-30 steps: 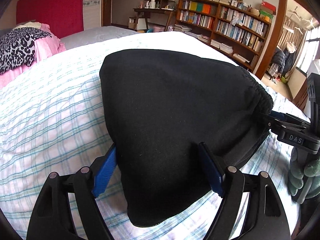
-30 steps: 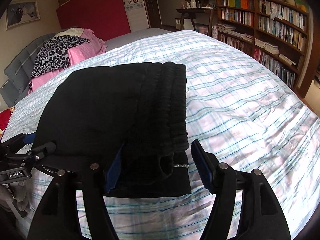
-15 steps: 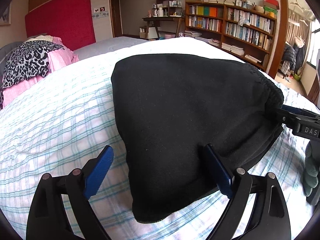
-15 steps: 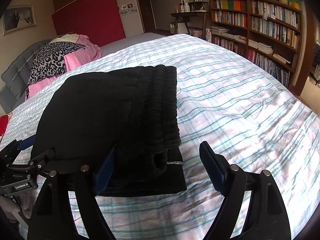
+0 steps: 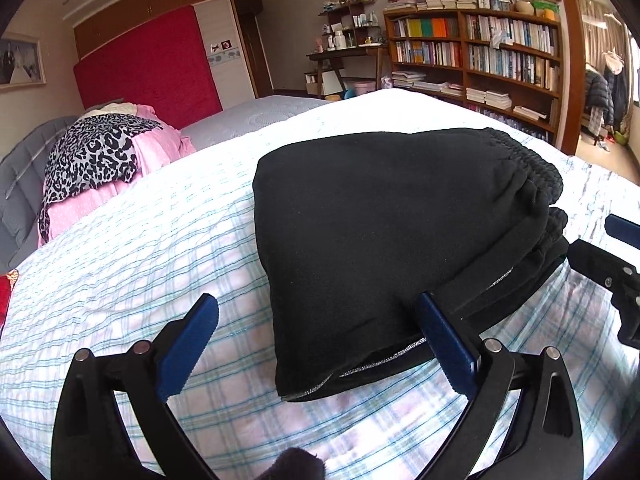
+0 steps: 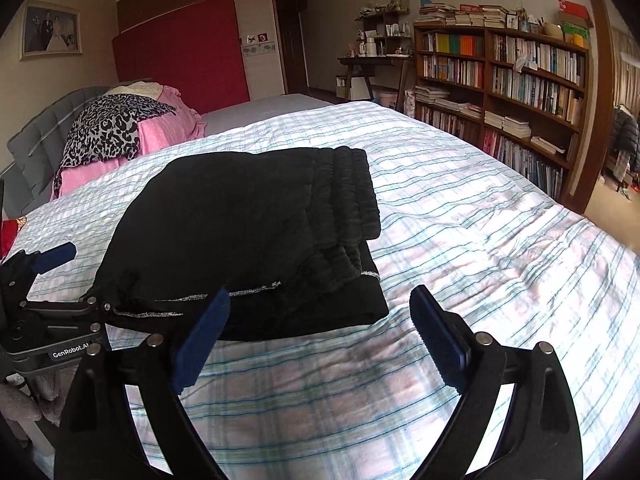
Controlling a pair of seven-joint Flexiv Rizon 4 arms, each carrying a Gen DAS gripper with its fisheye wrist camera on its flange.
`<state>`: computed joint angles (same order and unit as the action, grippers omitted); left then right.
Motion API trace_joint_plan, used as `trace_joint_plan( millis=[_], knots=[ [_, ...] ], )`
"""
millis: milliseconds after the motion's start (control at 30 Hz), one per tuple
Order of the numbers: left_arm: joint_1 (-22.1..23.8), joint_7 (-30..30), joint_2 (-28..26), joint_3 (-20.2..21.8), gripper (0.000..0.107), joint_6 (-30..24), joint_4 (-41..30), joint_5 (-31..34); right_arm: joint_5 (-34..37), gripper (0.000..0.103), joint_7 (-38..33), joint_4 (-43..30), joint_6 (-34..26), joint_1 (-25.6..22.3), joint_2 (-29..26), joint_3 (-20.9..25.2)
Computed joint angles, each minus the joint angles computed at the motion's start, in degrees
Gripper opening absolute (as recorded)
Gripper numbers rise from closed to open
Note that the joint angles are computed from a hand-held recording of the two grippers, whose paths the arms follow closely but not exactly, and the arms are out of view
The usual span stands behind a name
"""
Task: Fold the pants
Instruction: 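Release the folded pants with both grippers and lift them away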
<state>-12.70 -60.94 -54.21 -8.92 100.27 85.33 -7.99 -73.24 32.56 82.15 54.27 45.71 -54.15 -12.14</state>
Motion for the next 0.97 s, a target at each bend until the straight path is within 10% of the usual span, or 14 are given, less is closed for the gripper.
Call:
trace_joint_plan(
  millis=[967],
  knots=[
    [4.3,0.2,0.1,-6.1,0.098,3.2,2.1,3.0,2.1,0.096,-2.3,-2.5,-4.8,2.3,-2.1,-0.6]
  ],
)
